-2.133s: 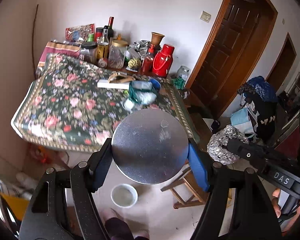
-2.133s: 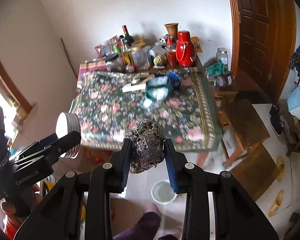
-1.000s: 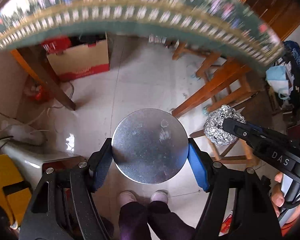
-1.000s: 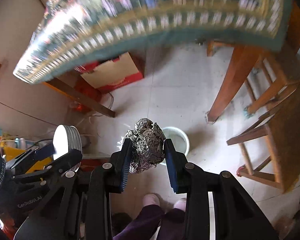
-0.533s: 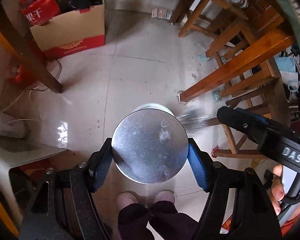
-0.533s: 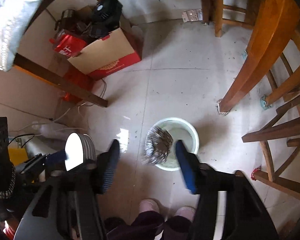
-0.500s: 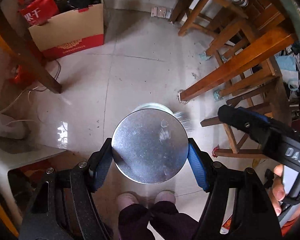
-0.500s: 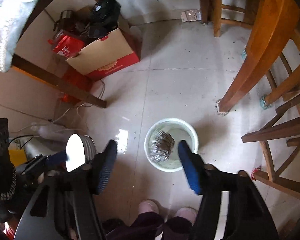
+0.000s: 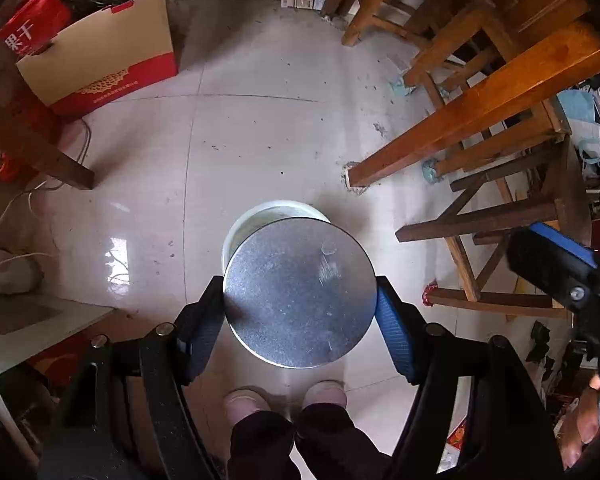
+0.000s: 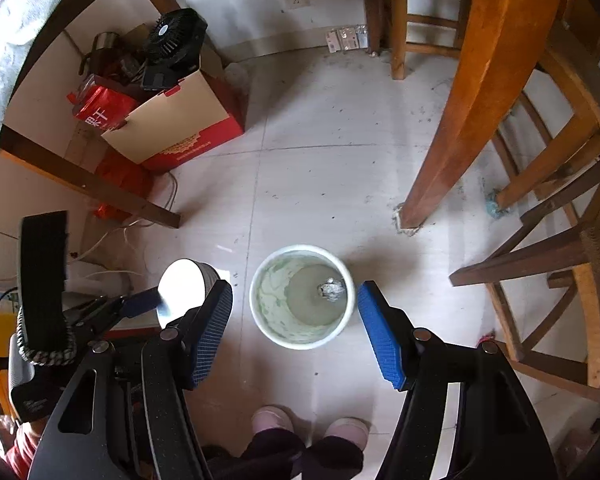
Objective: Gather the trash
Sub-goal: 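Open the right gripper over the bucket while the left gripper releases the lid, then raise both open grippers back up to the table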
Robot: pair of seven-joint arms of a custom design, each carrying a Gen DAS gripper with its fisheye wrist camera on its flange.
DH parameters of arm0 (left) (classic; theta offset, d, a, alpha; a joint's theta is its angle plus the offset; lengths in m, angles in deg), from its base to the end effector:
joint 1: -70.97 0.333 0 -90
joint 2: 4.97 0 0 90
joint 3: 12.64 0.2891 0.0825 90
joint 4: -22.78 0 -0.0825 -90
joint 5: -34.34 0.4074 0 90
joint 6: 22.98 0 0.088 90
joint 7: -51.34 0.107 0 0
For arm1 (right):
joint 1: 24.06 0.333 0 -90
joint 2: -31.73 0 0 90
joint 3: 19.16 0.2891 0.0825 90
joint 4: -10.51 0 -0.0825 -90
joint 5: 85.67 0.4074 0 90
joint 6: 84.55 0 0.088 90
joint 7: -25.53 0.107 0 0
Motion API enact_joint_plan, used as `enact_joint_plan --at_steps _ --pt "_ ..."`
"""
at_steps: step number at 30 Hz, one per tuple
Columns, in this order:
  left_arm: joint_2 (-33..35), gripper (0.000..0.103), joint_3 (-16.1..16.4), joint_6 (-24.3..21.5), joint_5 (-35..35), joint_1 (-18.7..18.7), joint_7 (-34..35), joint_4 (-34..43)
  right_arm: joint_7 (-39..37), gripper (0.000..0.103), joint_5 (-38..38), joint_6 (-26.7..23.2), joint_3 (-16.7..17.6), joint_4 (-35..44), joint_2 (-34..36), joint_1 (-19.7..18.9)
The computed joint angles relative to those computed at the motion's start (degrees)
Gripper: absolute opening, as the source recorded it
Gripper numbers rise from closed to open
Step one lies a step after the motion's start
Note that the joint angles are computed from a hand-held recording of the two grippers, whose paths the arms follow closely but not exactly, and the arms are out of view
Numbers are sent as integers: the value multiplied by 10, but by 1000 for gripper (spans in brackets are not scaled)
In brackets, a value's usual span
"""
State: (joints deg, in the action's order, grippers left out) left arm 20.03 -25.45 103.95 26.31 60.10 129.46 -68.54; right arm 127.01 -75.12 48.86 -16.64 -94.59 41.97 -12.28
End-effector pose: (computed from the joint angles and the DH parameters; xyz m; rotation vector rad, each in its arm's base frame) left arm 0.6506 -0.2707 0.3718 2.0194 -2.2386 0.4074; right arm 0.6323 0.1632 0.4290 -1.9146 2.0294 -0.0442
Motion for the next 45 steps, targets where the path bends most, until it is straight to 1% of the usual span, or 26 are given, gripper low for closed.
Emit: enact_joint_plan --at_steps 3,6,10,16,22,27,30,33,39,42,44,45 --pt "-9 71 0 -5 5 -2 -2 0 5 62 -6 -11 -1 6 -5 0" --pt "-32 73 -4 5 -11 5 13 -16 5 62 -4 -22 -1 14 -10 -1" --pt "-46 73 -2 -11 -11 2 6 -7 10 62 -14 -39 -3 20 -29 -1" --pt "-87 73 5 -54 17 -9 -27 15 20 62 -18 -82 -6 40 -59 -3" --pt "-138 73 7 -115 31 -10 -47 59 34 62 -28 -129 -6 79 -88 -2" --pt "-168 73 8 -155 50 -13 -57 117 41 62 -44 -171 -4 132 -107 2" --pt "-178 73 8 -176 68 -16 -59 160 39 62 -55 -196 -1 170 -112 6" --pt "-182 73 9 -193 71 -16 -56 206 42 62 -69 -219 2 217 -114 10" --pt "-158 73 9 -236 91 -23 -48 341 59 62 -98 -234 10 290 -118 21" --pt "-144 73 8 -253 106 -33 -42 408 69 62 -119 -240 15 327 -113 28" --pt "-141 73 10 -255 113 -37 -33 438 76 62 -139 -242 18 355 -109 34" --pt "-126 73 10 -264 119 -41 -29 471 76 62 -143 -241 18 357 -113 36"
